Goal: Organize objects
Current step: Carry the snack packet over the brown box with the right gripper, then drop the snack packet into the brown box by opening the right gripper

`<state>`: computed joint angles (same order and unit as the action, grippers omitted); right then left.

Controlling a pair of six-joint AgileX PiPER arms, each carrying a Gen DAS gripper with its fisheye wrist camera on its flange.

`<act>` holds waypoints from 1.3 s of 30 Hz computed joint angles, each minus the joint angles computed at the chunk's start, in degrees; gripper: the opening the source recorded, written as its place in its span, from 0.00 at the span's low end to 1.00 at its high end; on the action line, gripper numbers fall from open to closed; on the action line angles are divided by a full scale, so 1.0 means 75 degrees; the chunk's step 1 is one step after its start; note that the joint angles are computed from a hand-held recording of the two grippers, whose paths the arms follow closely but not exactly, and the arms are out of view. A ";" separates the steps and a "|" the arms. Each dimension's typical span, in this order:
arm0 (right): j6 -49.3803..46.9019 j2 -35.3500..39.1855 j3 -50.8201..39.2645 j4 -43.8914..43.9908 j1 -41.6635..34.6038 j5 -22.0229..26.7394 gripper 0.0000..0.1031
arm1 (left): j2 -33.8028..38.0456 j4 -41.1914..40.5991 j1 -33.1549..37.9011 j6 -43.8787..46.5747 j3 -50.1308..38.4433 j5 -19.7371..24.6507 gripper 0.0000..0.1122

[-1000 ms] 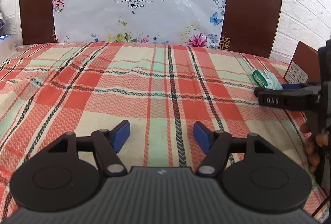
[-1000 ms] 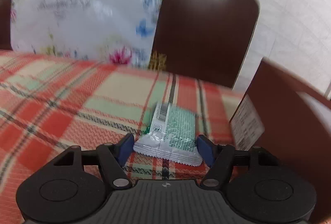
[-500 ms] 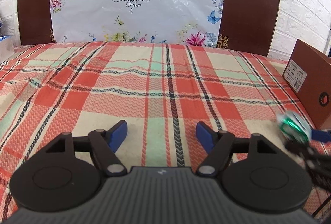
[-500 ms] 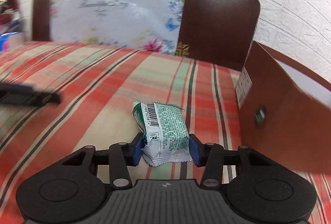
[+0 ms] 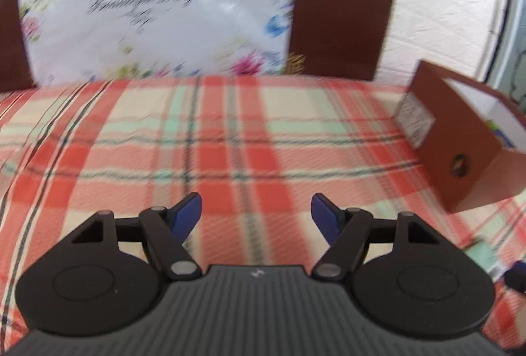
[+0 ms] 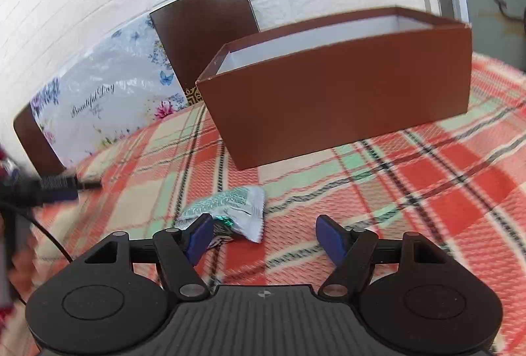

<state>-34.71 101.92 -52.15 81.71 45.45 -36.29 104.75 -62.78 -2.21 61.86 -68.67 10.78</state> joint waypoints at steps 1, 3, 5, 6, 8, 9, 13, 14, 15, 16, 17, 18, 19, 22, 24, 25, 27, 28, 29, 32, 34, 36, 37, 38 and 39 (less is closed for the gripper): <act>-0.0078 0.0081 -0.0056 0.0024 0.0038 -0.0094 0.67 | -0.0088 0.0274 -0.0168 -0.0226 -0.0058 0.0153 0.66; -0.0166 0.0149 -0.0126 -0.0062 -0.0008 -0.0015 0.67 | -0.0268 0.0519 -0.0521 -0.0227 -0.0110 0.0648 0.66; -0.0205 0.0132 -0.0095 -0.0243 -0.0025 0.0012 0.67 | -0.0454 0.0856 -0.0965 -0.0198 -0.0007 0.0912 0.66; -0.0194 0.0157 -0.0102 -0.0359 -0.0021 0.0037 0.68 | -0.0546 0.0955 -0.1187 -0.0138 0.0101 0.0950 0.66; -0.0300 0.0031 0.0029 -0.0433 0.0051 0.0083 0.68 | -0.0644 0.1578 -0.1509 -0.0642 0.0205 0.1160 0.66; -0.0394 0.0070 0.0002 -0.0437 0.0077 0.0086 0.69 | -0.0623 0.1912 -0.1601 -0.1065 0.0164 0.1383 0.66; -0.1338 0.0212 -0.0280 0.0110 0.0341 -0.0182 0.76 | -0.0265 0.2358 -0.1605 -0.2216 -0.0185 0.2416 0.66; -0.1625 0.0242 -0.0350 0.0250 0.0372 -0.0209 0.76 | -0.0164 0.2339 -0.1576 -0.2337 -0.0244 0.2588 0.66; -0.1967 0.0318 -0.0484 0.0427 0.0387 -0.0215 0.76 | -0.0058 0.2372 -0.1546 -0.2502 -0.0305 0.2732 0.66; -0.2341 0.0428 -0.0665 0.0627 0.0404 -0.0240 0.76 | 0.0054 0.2447 -0.1536 -0.2733 -0.0373 0.2862 0.66; -0.2698 0.0546 -0.0847 0.0787 0.0411 -0.0263 0.76 | 0.0206 0.2448 -0.1503 -0.2890 -0.0453 0.3007 0.65; -0.3099 0.0674 -0.1054 0.0977 0.0412 -0.0260 0.76 | 0.0289 0.2307 -0.1487 -0.2866 -0.0464 0.3027 0.63; -0.3635 0.0823 -0.1302 0.1302 0.0398 -0.0239 0.75 | 0.0294 0.2107 -0.1513 -0.2642 -0.0418 0.2899 0.55; -0.4814 0.1201 -0.1903 0.2035 0.0278 -0.0048 0.57 | 0.0421 0.1906 -0.1437 -0.2548 -0.0713 0.3358 0.34; -0.4616 0.1154 -0.1882 0.1876 0.0270 -0.0104 0.47 | 0.0300 0.2087 -0.1493 -0.2625 -0.0742 0.3336 0.32; -0.4303 0.1092 -0.1782 0.1634 0.0280 -0.0146 0.47 | 0.0174 0.2034 -0.1502 -0.2483 -0.0700 0.3334 0.31; -0.3625 0.0998 -0.1595 0.1018 0.0450 -0.0555 0.47 | -0.0160 0.1900 -0.1568 -0.2075 -0.0575 0.3196 0.31; -0.3430 0.0971 -0.1542 0.0760 0.0568 -0.0882 0.47 | -0.0340 0.1798 -0.1617 -0.1814 -0.0509 0.3083 0.31; -0.3310 0.0970 -0.1528 0.0542 0.0691 -0.1268 0.47 | -0.0524 0.1707 -0.1689 -0.1568 -0.0471 0.2955 0.31; -0.3076 0.1003 -0.1587 -0.0068 0.0879 -0.2328 0.47 | -0.0837 0.1520 -0.1898 -0.0982 -0.0650 0.2626 0.31; -0.2954 0.0986 -0.1641 -0.0457 0.0782 -0.2719 0.47 | -0.0820 0.1598 -0.2031 -0.0832 -0.0977 0.2492 0.31; -0.3072 0.0969 -0.1799 -0.0670 0.0527 -0.2760 0.47 | -0.0592 0.2092 -0.2218 -0.1108 -0.1506 0.2393 0.31; -0.3150 0.0968 -0.1902 -0.0721 0.0368 -0.2708 0.47 | -0.0450 0.2267 -0.2296 -0.1217 -0.1755 0.2371 0.31; -0.3149 0.0964 -0.1986 -0.0788 0.0199 -0.2641 0.47 | -0.0298 0.2405 -0.2354 -0.1302 -0.2013 0.2364 0.31; -0.3098 0.0957 -0.2048 -0.0871 0.0016 -0.2538 0.47 | -0.0120 0.2567 -0.2429 -0.1427 -0.2270 0.2340 0.31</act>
